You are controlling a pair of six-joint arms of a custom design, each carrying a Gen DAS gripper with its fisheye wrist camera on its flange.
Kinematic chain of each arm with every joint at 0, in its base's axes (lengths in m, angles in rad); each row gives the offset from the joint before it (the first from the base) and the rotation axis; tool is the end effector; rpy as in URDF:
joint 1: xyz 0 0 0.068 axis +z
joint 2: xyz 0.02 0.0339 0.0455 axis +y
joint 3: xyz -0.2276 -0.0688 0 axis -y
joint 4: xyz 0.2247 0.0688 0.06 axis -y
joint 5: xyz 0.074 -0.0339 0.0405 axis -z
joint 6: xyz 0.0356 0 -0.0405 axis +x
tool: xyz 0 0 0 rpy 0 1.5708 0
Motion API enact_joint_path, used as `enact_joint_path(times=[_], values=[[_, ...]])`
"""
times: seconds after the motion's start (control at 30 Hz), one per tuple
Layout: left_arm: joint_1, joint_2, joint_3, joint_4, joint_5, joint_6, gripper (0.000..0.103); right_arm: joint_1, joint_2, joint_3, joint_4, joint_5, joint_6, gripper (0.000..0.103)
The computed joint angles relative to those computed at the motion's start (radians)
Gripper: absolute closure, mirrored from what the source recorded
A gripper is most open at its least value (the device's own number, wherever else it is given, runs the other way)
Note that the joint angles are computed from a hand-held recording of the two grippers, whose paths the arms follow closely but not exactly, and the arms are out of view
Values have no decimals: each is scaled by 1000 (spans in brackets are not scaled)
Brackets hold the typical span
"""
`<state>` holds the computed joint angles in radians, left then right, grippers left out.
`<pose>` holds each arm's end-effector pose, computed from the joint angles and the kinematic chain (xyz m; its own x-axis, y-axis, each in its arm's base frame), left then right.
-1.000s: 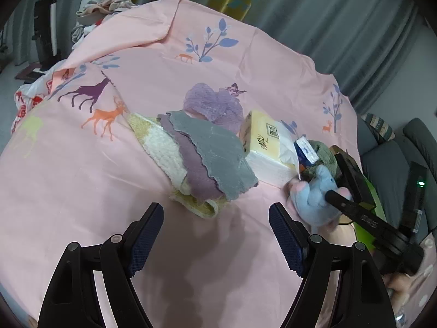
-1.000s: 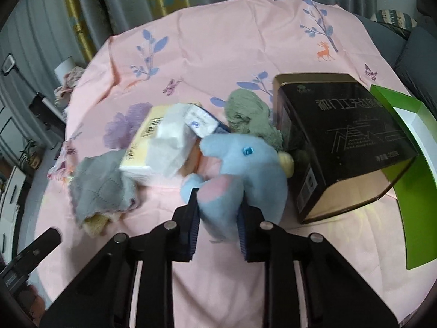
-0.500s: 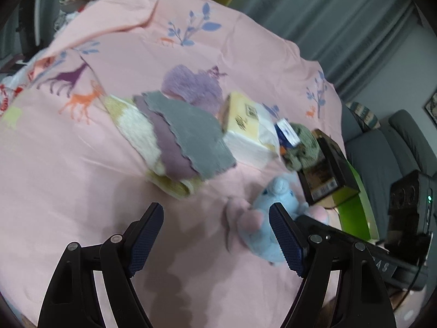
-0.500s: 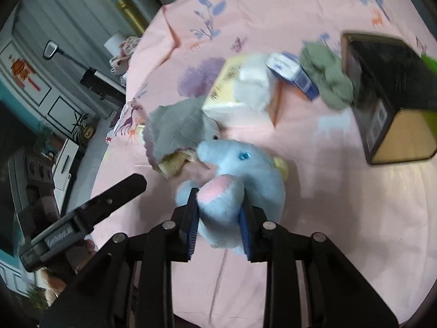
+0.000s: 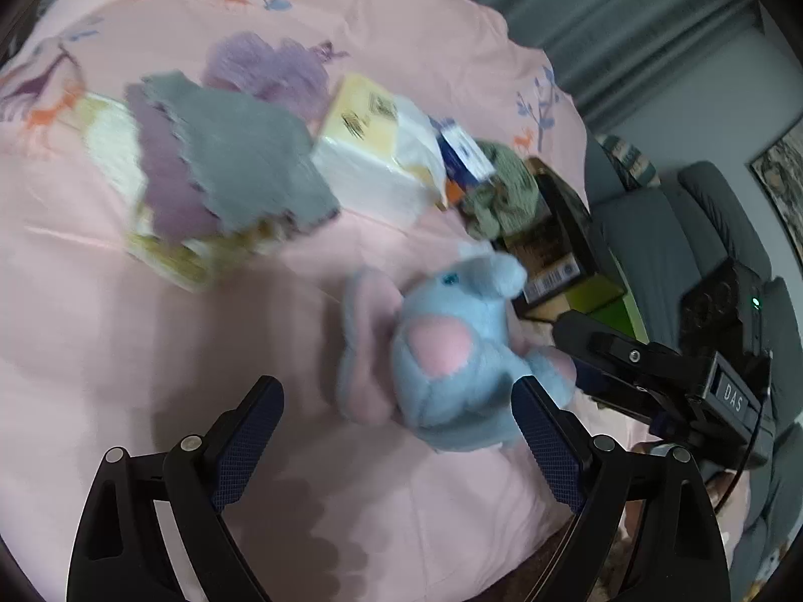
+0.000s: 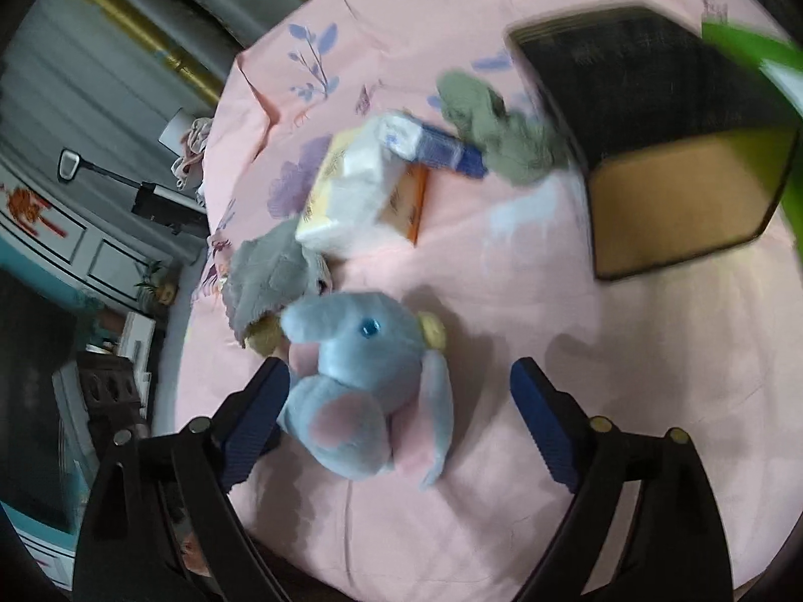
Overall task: Organize soft objects
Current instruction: 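Carry the blue plush elephant into the green box and open the right gripper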
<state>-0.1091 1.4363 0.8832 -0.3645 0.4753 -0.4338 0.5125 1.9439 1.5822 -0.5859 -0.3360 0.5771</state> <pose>0.2730 -0.0463 0.1882 -0.8732 -0.2803 -0.3987 0.0069 0.8109 -0.5852 0.3404 0.2050 0.2147 -0.9372 0.0637 -0.3430 -0.1424 0.8277 0.5428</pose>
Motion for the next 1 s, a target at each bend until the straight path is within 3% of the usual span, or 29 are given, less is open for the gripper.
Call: enact_joint_path(times=[0.13, 0.2, 0.27, 0.33, 0.37, 0.47, 0.73, 1.0], values=[[-23, 14, -19, 54, 6, -21, 11, -4, 26, -16, 43, -79, 28, 14], [-24, 21, -35, 96, 27, -42, 13, 8, 52, 4, 43, -80, 37, 20], [-29, 27, -41, 118, 46, -40, 26, 16, 73, 19, 42, -81, 39, 33], [-39, 4, -60, 147, 70, -46, 46, 21, 76, 18, 52, -72, 47, 38], [-58, -15, -67, 153, 50, -38, 48, 23, 72, 12, 59, -63, 44, 42], [-115, -63, -81, 156, -47, -23, 52, 26, 51, 5, 62, -48, 23, 53], [-193, -171, -78, 156, -141, -10, 53, 27, -46, -60, 114, -20, 24, 54], [-320, -91, 94, 140, -233, 9, 53, -40, -228, -176, 176, 17, 24, 54]])
